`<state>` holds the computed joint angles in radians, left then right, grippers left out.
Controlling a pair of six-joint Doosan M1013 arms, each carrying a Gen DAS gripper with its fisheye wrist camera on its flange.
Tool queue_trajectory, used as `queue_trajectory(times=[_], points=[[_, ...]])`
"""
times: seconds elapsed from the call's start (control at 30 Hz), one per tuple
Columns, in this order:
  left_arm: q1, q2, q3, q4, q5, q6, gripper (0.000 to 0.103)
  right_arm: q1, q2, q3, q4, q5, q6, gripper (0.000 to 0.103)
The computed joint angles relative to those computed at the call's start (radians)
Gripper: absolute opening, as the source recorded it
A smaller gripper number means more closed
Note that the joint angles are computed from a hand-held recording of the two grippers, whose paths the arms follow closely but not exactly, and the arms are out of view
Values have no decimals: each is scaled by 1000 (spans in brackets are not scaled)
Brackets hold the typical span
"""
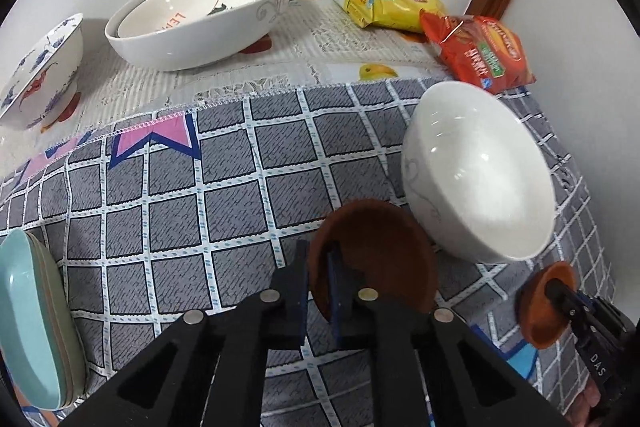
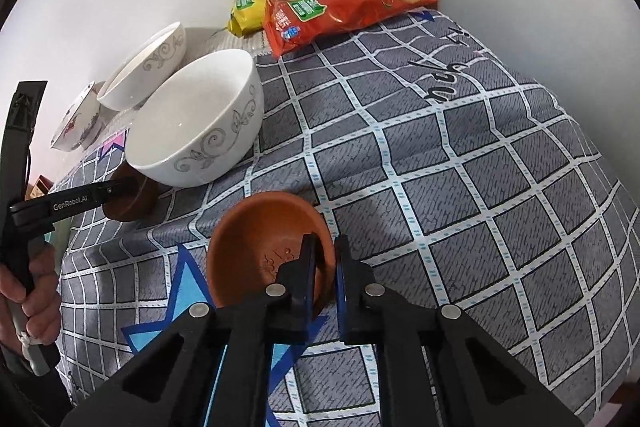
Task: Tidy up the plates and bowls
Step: 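Lower the brown bowl into the white bowl with the right gripper while the left gripper holds its brown bowl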
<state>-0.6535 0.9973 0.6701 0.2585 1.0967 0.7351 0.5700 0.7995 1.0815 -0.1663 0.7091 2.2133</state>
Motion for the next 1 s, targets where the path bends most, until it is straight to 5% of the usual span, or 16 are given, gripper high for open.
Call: queue_trajectory(times=[0.5,1.0], points=[[-10,-141,192,127,-90,-129,8,17,-38,-14,-71,-39,76,8],[22,-211,319,161,-151,-227,8,34,115,-320,-51,115,-16,8]])
